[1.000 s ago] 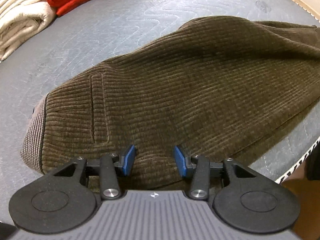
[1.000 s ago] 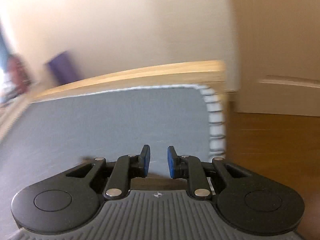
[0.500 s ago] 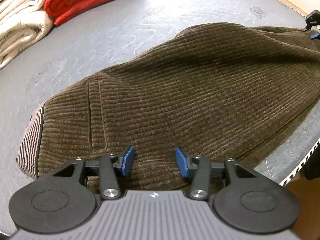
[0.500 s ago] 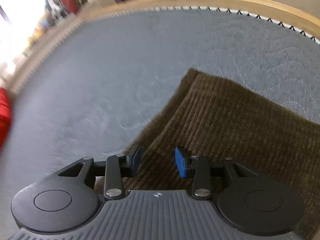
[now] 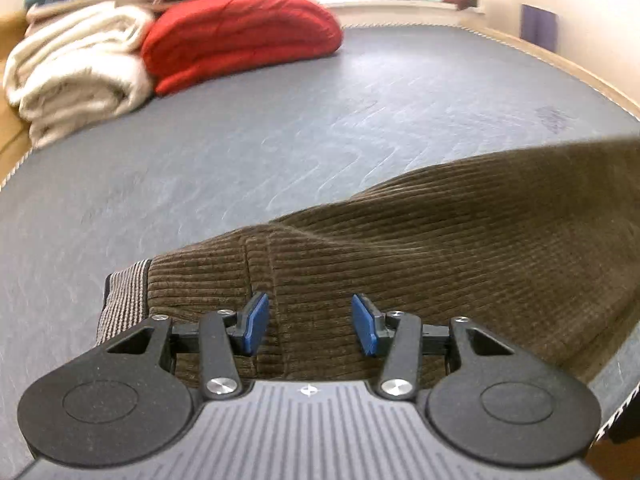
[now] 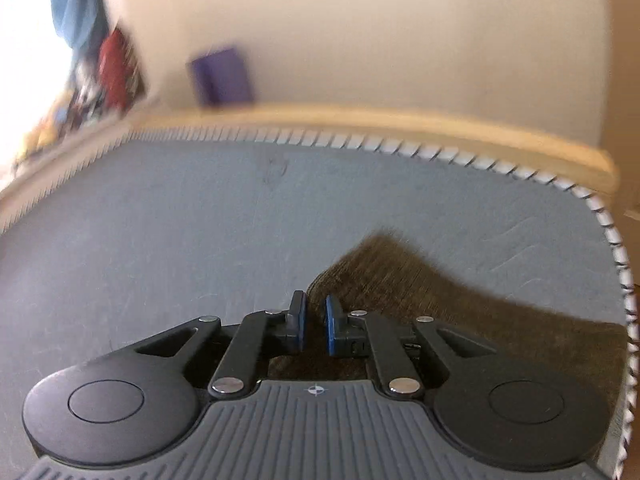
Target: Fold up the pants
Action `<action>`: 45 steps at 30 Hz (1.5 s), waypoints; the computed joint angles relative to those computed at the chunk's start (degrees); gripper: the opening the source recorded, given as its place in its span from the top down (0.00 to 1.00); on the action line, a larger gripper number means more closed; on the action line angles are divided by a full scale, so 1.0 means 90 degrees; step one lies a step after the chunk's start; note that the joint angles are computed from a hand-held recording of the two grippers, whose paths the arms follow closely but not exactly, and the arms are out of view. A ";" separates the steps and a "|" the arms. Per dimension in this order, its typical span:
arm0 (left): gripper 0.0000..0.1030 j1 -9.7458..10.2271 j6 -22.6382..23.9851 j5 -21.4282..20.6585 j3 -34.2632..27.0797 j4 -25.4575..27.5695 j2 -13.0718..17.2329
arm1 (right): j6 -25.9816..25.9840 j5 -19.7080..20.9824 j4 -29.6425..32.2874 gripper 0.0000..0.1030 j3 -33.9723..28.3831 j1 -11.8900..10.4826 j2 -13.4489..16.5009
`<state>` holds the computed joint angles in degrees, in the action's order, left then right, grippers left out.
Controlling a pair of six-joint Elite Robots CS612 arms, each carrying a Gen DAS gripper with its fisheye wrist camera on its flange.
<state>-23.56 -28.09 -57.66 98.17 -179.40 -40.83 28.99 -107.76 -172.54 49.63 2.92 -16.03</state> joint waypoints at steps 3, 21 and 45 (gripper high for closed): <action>0.51 0.0085 -0.0558 0.0029 -0.0104 0.0866 -0.0052 | 0.0475 0.0651 0.0841 0.74 0.0069 -0.0162 -0.0065; 0.40 0.0061 -0.0708 -0.0725 -0.0358 0.1623 -0.0034 | 0.0770 0.0007 -0.0813 0.59 0.2461 -0.0628 -0.1153; 0.35 0.0078 -0.0928 -0.0753 -0.0439 0.1868 -0.0031 | 0.3028 0.1427 -0.1052 0.76 0.2971 -0.1041 -0.1246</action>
